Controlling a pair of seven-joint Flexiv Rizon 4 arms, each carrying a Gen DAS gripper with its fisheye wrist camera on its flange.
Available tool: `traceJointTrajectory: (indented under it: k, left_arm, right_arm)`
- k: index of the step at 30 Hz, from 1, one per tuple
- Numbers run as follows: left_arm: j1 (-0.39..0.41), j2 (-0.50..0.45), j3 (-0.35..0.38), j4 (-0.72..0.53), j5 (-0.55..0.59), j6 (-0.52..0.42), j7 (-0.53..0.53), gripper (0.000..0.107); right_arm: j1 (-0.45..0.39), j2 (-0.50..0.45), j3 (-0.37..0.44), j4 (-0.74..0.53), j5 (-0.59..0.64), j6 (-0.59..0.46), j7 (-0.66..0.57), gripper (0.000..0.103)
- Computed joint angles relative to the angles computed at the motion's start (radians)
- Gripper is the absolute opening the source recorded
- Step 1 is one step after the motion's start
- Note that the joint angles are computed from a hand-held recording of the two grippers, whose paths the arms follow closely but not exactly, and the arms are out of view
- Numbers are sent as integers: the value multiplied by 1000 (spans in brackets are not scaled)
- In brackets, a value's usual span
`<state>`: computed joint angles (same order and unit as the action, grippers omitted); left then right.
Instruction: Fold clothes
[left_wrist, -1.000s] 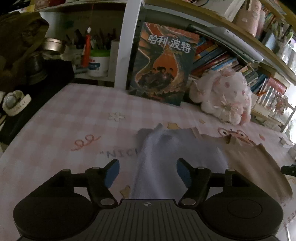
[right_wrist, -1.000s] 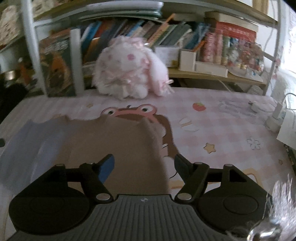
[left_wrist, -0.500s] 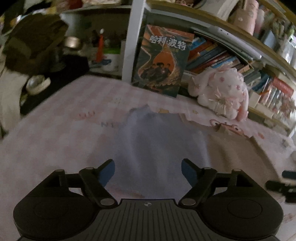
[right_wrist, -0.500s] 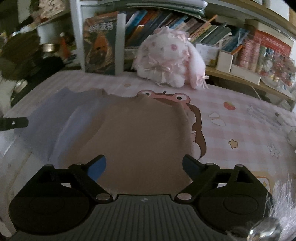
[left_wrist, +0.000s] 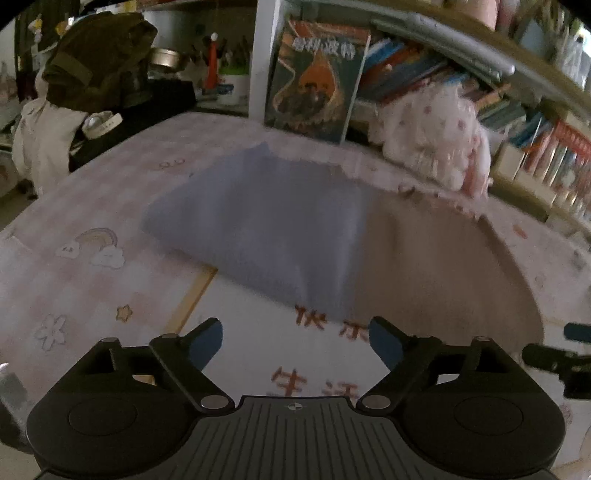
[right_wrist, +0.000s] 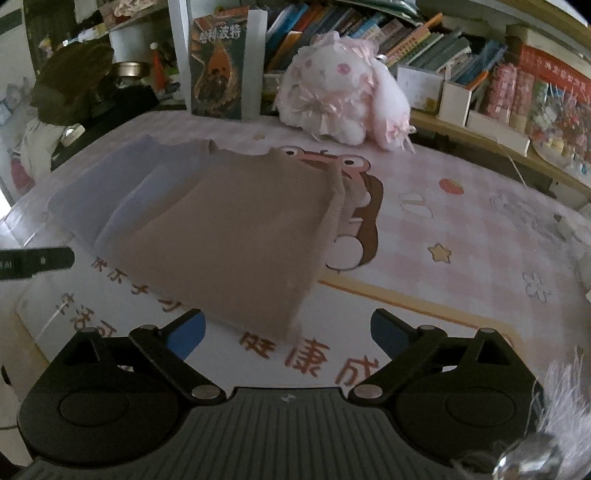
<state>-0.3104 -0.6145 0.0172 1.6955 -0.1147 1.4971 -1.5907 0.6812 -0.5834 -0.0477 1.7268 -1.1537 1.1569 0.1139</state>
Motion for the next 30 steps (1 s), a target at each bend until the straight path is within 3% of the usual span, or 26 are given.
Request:
traceJointTrajectory:
  k: [3,5,8,14,16,19,21,27,29,30]
  left_arm:
    - [-72,-5,96,-31,47,-35,-42,96]
    - [-28,-3,47,-27,23,-41,-45,96]
    - [117,-1,-130,18,-118,-8,-63,96]
    - [197,-48,-192,-14,-279,-19,-184,93]
    - [240,-72,-246,-24,-316,0,-187,91]
    - [293,-113,-319,-45,-371,44,-208,74]
    - [304,-135,-331,-67,-404,55,-254,53]
    - [406,-219,-480,-108,-459,103,-332,24]
    - [385,-218,-437,-134,-429,59,-325,14]
    - [347,-207,-379,-154,-380,40,-291,12]
  right_arm:
    - [-7,0,3,6,-2,21,-7,97]
    - [-10,-3,1,5,-5,37,-14,97]
    - [-3,-4,-5,0,-12,32,-25,97]
    - [14,-9,-2,-23,6,-26,-43,97]
    - [19,-11,1,-30,17,-47,-39,97]
    - [24,-15,10,-41,47,-72,-32,97]
    - [33,-15,9,-47,55,-96,-24,97]
    - [54,-19,7,-70,64,-165,4,97]
    - [59,-20,7,-78,63,-192,21,97]
    - [60,-22,8,-83,66,-202,28,97]
